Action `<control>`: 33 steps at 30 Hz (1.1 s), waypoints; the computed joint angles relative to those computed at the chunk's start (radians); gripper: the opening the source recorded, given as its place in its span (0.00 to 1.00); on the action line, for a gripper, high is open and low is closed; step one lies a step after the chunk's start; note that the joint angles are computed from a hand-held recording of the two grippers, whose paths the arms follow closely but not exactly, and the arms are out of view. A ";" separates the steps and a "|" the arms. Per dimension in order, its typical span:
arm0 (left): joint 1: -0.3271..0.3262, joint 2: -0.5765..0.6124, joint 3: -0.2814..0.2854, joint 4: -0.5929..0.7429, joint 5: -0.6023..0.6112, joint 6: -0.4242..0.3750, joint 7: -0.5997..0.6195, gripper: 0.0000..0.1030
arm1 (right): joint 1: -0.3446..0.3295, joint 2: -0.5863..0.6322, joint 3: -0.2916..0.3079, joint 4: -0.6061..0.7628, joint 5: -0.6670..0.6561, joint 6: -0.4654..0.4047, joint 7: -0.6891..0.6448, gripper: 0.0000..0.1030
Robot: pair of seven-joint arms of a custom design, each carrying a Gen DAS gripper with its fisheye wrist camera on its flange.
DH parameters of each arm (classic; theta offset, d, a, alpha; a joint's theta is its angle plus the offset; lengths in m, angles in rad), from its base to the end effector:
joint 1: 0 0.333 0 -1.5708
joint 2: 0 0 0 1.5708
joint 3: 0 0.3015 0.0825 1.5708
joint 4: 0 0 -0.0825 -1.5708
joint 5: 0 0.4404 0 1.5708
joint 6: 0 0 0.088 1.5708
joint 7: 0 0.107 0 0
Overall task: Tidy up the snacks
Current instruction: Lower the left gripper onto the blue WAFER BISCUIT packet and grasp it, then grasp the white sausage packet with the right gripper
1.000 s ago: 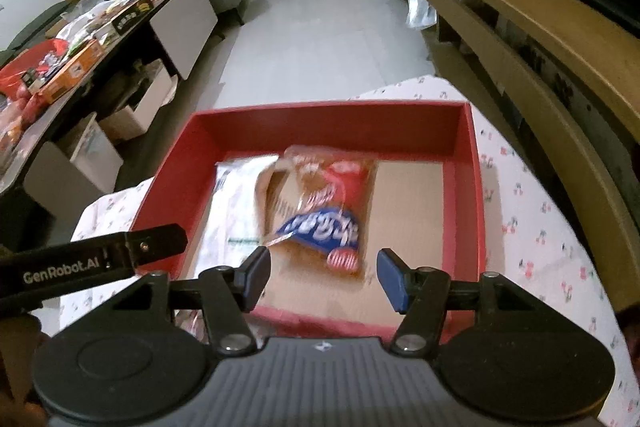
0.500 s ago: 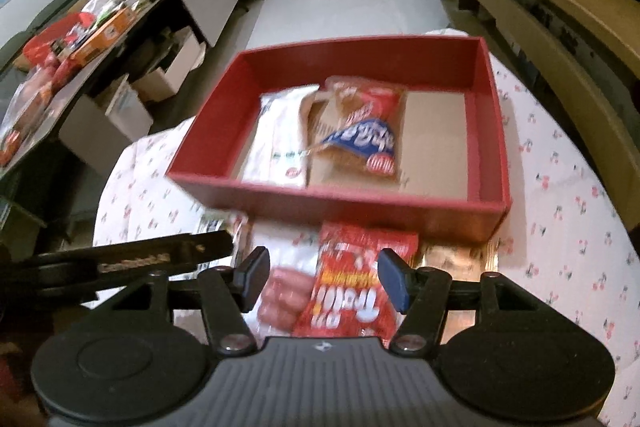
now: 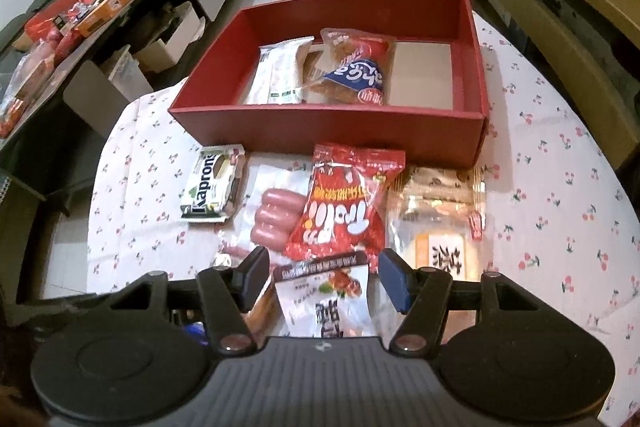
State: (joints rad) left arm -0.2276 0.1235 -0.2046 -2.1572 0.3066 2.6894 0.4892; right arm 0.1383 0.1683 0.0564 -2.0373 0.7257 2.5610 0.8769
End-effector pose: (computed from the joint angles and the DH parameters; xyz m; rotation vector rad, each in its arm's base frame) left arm 0.5676 -0.2715 0.3351 -2.4285 1.5962 -0.5981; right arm 0.6426 0.1160 0.3490 -2.0714 1.4652 -0.0383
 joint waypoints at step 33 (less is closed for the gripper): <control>-0.050 -0.032 -0.020 -0.037 0.122 -0.101 -0.034 0.67 | 0.001 -0.002 -0.001 -0.028 -0.031 -0.105 0.012 0.65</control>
State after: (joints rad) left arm -0.2771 0.0920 -0.2242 -2.1940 0.4290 2.5882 0.4549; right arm 0.1397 0.1666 0.0558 -2.0648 0.6949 2.4561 0.8888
